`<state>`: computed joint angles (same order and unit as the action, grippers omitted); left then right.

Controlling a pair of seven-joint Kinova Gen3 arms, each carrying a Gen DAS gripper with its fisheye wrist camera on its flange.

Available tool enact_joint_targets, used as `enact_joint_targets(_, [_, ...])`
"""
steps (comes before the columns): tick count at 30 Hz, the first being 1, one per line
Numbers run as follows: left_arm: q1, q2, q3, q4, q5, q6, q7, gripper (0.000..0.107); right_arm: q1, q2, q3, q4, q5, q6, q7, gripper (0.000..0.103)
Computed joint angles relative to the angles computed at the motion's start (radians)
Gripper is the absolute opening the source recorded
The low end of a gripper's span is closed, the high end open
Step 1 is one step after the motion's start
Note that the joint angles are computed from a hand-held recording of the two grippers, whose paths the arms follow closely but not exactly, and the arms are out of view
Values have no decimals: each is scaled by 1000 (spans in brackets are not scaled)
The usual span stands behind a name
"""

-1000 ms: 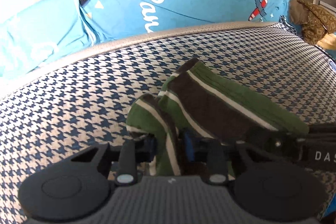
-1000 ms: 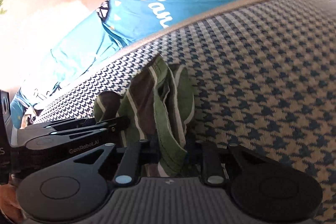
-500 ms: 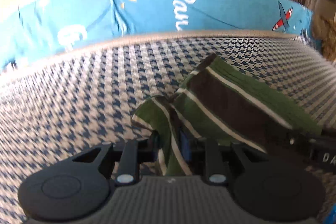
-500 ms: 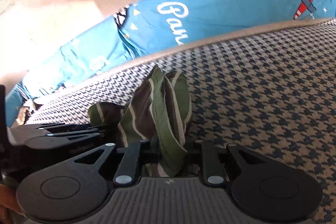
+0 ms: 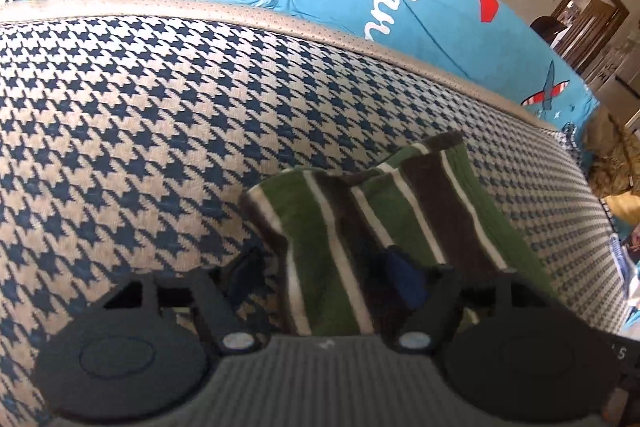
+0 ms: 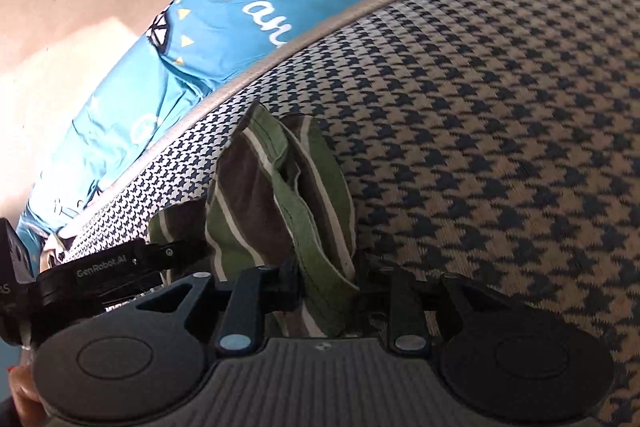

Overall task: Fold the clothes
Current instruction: 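Lift the folded striped shirt with the right gripper and hold it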

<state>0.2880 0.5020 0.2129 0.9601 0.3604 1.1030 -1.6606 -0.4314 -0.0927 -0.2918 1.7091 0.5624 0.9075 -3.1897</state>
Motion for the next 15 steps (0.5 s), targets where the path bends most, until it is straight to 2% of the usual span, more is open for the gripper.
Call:
enact_joint_targets(4, [18, 5, 0, 2, -15, -19, -13, 83, 8, -20, -2, 24, -17, -22, -22, 29])
enact_joint_targets(7, [37, 4, -5, 9, -35, -40, -16, 81, 19, -27, -4, 34, -31, -36, -33, 30])
enact_joint_targets(8, [48, 1, -11, 15, -49, -52, -12, 74, 22, -29, -6, 38, -32, -39, -38, 31])
enact_joint_targets(12, [56, -17, -2, 37, -63, -73, -39, 31, 28, -24, -21, 40, -20, -37, -60, 31])
enact_joint_targets(13, [69, -32, -8, 56, -81, -93, -44, 27, 26, -18, -25, 34, -9, -28, -61, 26])
enact_joint_targets(14, [88, -53, -18, 84, -110, -123, -49, 18, 21, -12, -30, 26, 5, -17, -62, 23])
enact_joint_targets(15, [113, -76, -31, 116, -150, -160, -49, 17, 14, -5, -34, 17, 21, -3, -61, 22])
